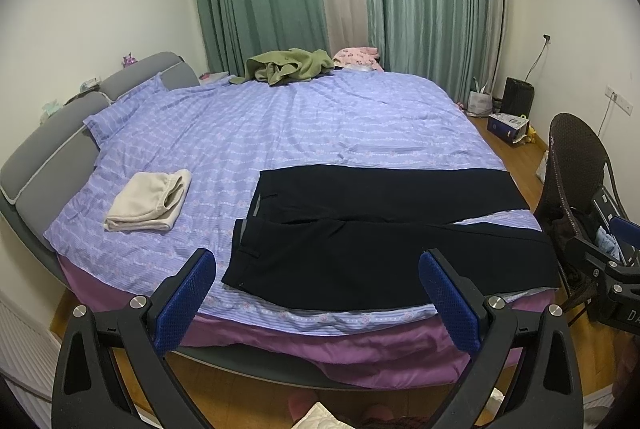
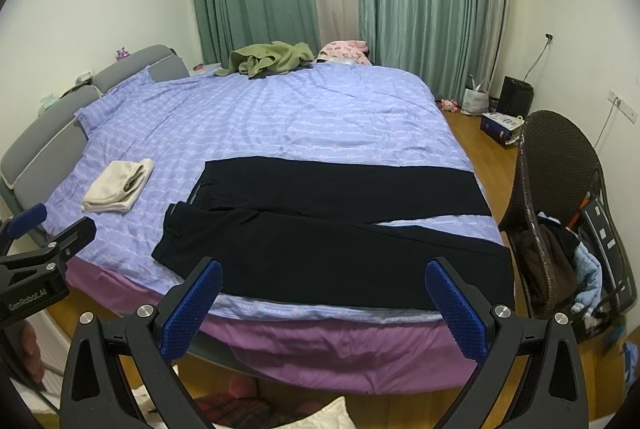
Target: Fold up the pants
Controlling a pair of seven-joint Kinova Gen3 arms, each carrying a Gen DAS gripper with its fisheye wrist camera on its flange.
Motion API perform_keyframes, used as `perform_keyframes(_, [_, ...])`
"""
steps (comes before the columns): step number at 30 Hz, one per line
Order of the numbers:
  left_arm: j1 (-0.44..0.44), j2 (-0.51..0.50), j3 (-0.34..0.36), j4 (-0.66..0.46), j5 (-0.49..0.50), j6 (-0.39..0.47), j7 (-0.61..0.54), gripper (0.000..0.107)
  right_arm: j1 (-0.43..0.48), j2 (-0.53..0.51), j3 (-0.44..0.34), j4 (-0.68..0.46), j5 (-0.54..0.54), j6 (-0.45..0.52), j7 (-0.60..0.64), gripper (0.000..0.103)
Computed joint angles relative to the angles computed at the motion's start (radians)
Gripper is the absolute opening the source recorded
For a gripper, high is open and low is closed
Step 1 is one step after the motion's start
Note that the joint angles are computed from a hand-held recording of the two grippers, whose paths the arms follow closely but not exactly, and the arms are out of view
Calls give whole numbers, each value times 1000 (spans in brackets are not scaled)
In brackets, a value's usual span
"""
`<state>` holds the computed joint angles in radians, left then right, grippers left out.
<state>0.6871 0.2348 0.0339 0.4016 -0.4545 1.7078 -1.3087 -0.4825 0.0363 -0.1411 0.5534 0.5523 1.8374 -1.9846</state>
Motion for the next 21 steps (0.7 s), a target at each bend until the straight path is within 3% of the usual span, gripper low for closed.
perform_keyframes(7, [-16,-1,-1,10,9,2,6,103,-4,14,5,-16,-13,10,8,103])
perform_keyframes(14, [-75,-3,-1,37,45,7,10,103,22,38,39,-21,-93,4,27,103])
perform_keyframes(21, [-186,-49,5,205,62,-56,3,103,41,86,67,12,-170,-25,14,103])
